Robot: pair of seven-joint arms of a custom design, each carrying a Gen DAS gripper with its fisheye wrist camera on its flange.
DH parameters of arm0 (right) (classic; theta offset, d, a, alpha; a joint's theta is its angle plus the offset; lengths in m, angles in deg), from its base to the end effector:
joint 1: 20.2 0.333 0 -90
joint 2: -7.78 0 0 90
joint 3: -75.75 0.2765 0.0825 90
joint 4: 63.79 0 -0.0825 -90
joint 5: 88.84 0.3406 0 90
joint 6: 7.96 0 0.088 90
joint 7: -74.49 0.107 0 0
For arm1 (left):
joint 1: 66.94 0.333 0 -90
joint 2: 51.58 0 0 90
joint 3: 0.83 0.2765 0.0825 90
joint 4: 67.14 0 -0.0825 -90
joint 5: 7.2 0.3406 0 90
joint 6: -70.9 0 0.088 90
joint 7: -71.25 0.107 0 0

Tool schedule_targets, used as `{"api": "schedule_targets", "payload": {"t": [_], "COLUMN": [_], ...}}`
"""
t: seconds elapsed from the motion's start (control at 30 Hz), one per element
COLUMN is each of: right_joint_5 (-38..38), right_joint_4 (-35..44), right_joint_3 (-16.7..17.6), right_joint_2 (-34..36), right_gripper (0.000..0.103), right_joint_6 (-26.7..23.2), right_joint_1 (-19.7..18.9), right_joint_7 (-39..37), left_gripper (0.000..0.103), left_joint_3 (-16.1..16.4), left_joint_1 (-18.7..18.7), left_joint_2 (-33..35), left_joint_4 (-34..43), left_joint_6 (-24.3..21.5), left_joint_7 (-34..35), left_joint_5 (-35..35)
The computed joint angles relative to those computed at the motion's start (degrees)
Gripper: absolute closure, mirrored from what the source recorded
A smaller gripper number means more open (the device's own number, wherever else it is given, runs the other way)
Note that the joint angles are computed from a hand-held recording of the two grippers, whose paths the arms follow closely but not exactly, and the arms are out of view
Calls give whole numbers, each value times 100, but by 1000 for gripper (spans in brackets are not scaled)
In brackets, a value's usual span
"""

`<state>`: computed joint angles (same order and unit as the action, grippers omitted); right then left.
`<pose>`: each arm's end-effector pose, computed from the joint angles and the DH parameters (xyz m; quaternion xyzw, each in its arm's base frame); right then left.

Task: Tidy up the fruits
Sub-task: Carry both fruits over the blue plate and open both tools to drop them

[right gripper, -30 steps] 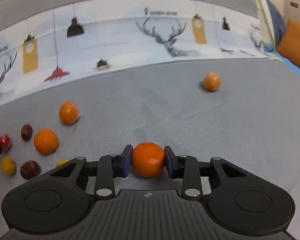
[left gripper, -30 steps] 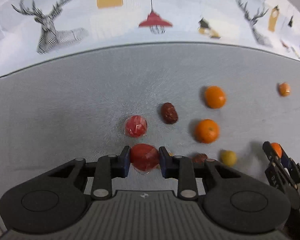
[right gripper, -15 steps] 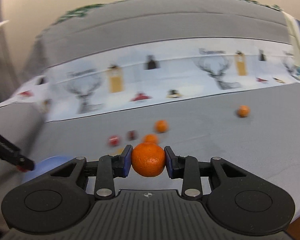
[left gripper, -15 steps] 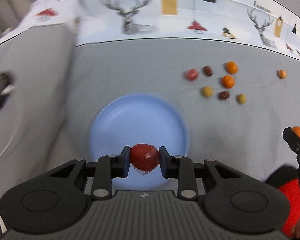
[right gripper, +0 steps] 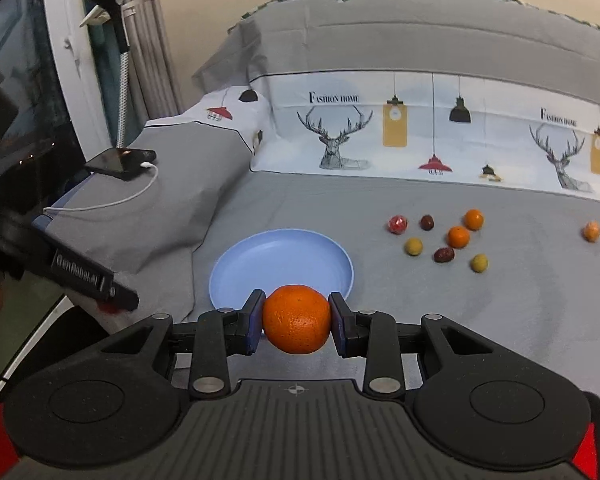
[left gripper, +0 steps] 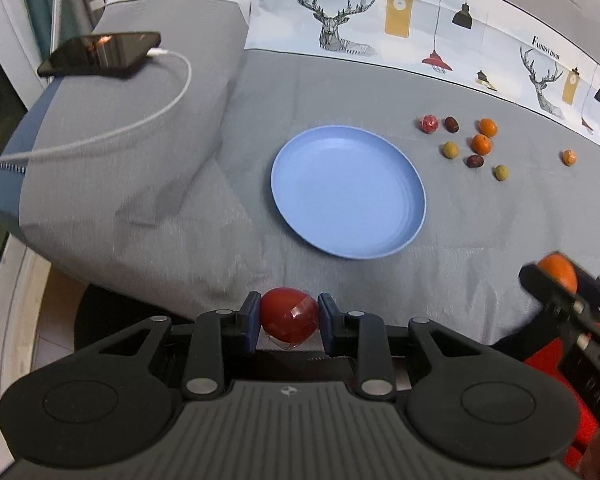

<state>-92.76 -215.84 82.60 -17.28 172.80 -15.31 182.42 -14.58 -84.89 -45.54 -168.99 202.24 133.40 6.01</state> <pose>0.4074 0.0940 0.4853 -0.6231 0.6388 -0.2605 0.3686 0.5019 -0.2979 0.5122 -0.6258 0.7477 -0.1737 0.1385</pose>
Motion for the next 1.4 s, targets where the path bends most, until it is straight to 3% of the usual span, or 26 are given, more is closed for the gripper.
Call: {"api": "schedule_targets", "payload": {"t": [0.23,0.77,1.17,1.4], "right_joint_5": [-198,-495,-1061,-1291], "right_joint_4": [-11,206,1034,1853], "right_joint_3": [378,353,383,-44], "right_joint_2": [-110,140,1157,2141], "right_gripper": [67,67,67,67], "right_joint_6": [-39,-282,-412,-519], "right_joint_1": [-380,-376,-475,-99], "right_joint_7": [225,349,627,691], "left_gripper": [70,70,70,70], "left_joint_3": [-19,56,201,323], "left_joint_1": [34,44,-70,-259], "left_joint_2": [-198,238,1224,2328], "left_joint_4": [-275,168,1375,2737], "left_joint_6": [334,322,119,-329], "left_joint_7": [62,74,247,625], "left_joint_5": [-76,-54,110,105]}}
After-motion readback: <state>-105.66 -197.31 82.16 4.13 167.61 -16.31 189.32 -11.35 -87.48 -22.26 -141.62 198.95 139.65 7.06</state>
